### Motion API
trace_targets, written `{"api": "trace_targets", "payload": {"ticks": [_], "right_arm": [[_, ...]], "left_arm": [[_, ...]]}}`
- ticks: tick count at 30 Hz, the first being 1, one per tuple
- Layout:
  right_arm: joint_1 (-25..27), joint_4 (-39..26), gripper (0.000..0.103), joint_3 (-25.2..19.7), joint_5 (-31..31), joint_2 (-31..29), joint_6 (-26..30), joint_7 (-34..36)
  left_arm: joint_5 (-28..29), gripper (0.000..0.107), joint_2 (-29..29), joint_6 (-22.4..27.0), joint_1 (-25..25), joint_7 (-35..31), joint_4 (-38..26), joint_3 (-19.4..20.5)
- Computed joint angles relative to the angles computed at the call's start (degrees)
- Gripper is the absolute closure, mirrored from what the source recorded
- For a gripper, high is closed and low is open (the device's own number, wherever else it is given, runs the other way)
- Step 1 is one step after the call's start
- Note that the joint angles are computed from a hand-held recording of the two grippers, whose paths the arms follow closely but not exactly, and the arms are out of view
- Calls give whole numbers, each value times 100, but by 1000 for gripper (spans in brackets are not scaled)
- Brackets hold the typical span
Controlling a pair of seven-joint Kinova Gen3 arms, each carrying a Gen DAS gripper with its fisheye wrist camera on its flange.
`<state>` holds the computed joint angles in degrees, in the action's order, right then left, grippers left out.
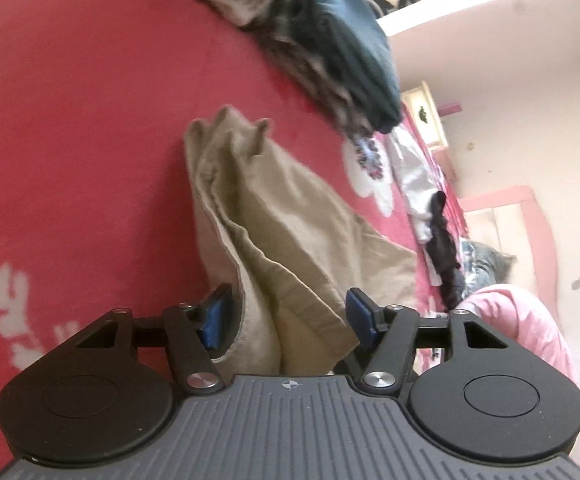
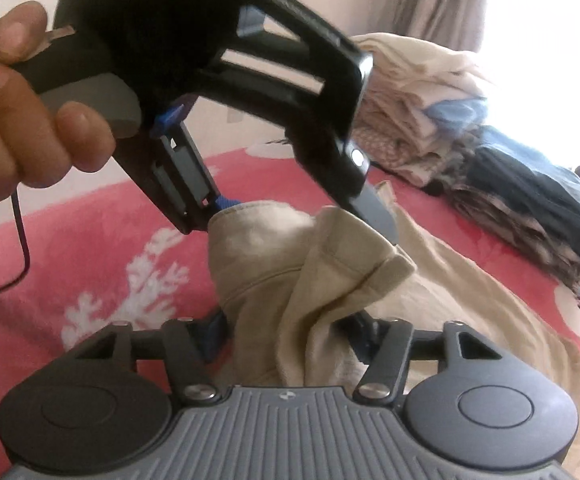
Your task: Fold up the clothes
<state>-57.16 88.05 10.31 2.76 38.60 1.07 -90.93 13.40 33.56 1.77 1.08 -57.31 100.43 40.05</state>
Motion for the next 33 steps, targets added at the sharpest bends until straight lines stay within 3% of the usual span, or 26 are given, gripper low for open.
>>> {"api": "trace_targets", "payload": {"ticks": [6,8,9,10,12,16,21,24,28,33], "right_arm": [[-745,-25,38,895,15,140,-42,-21],[-985,13,46,1214,-79,198,-130,-80],[-997,26,53,1256,-181,189,-152,-137],[-929,48,54,1192,-249,151,-178,-188],[-890,189,60,1174,-384,59,-353,-239],[-1181,531,64,1571,-896,-78,-748,-207],[-1509,1150,68,2030,-1919,-318,-1623,-294],[-1517,1426,70,2084,-2449,-449,-2113,-313],[-1157,1987,71,1734,-2764,-850,-2766,-503],[-396,2588,72,1091,-2708,-1246,-3498,-898]], "left_arm": [[116,39,-89,458,443,-139,-397,-474],[212,39,-126,511,497,-242,-425,-547],[261,39,-135,503,505,-300,-434,-551],[304,39,-142,492,500,-357,-443,-537],[368,39,-155,470,468,-480,-475,-463],[363,39,-149,417,515,-776,-649,-362],[140,39,163,118,198,-1280,-949,432],[-98,39,428,-182,-23,-1454,-1056,1007],[-591,39,725,-831,-222,-1369,-937,1620],[-772,39,712,-814,162,-990,-1163,1256]]}}
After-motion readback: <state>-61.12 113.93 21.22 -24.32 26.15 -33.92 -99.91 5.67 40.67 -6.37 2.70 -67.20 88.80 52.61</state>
